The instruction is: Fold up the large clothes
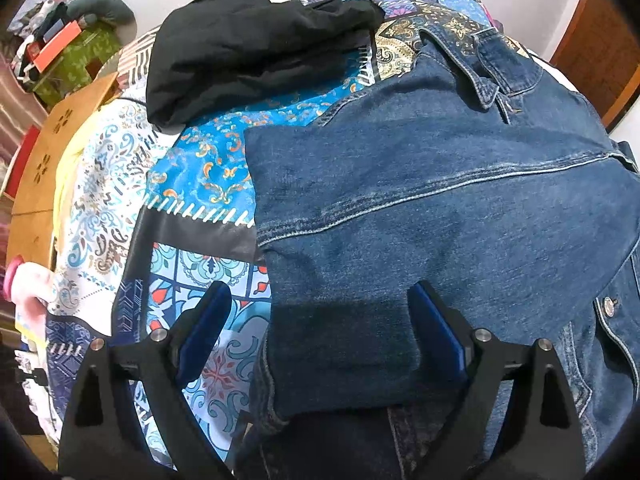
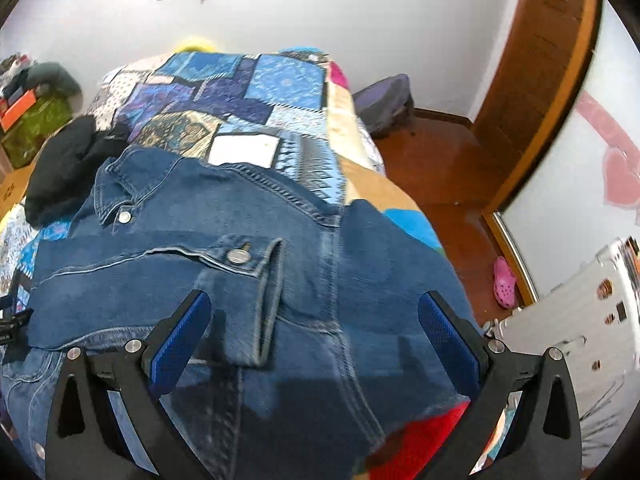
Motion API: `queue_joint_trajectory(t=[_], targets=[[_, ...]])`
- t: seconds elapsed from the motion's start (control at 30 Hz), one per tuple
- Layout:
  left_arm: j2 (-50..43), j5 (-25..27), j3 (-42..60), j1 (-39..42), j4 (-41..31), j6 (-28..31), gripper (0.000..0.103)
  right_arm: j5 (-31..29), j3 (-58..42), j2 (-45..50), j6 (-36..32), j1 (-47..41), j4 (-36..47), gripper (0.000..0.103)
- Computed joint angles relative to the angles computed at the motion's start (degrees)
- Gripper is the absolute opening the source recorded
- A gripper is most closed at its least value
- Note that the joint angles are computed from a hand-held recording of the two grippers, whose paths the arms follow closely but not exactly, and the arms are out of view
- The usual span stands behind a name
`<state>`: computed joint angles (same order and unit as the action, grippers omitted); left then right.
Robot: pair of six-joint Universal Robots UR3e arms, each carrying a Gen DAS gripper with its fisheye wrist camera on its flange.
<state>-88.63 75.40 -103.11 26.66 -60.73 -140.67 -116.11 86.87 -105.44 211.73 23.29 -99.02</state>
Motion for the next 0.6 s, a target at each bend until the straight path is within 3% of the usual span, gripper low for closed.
queue_joint_trajectory(t=[0.2, 0.43, 0.53, 0.6], targets=[[2.8, -1.7, 2.6, -1.8, -1.5, 0.0, 0.091, 2.8, 3.0, -7.8, 0.2, -3.7, -1.1, 0.103], [7.8, -8.8, 7.8, -3.6, -3.4, -1.4, 0.091, 5.0, 7.5, -17.7, 2.1, -9.2, -2.3, 0.103], [8.4, -12.2, 10.3, -4.9, -4.1, -3.1, 0.091, 9.3, 10.4, -23.6, 0.5, -15.9, -0.2, 0.103], [8.3, -14.6, 11.7, -5.9, -4.9, -4.2, 0.091, 15.8, 13.0, -30.3, -3.5, -25.4, 3.3, 0.103]])
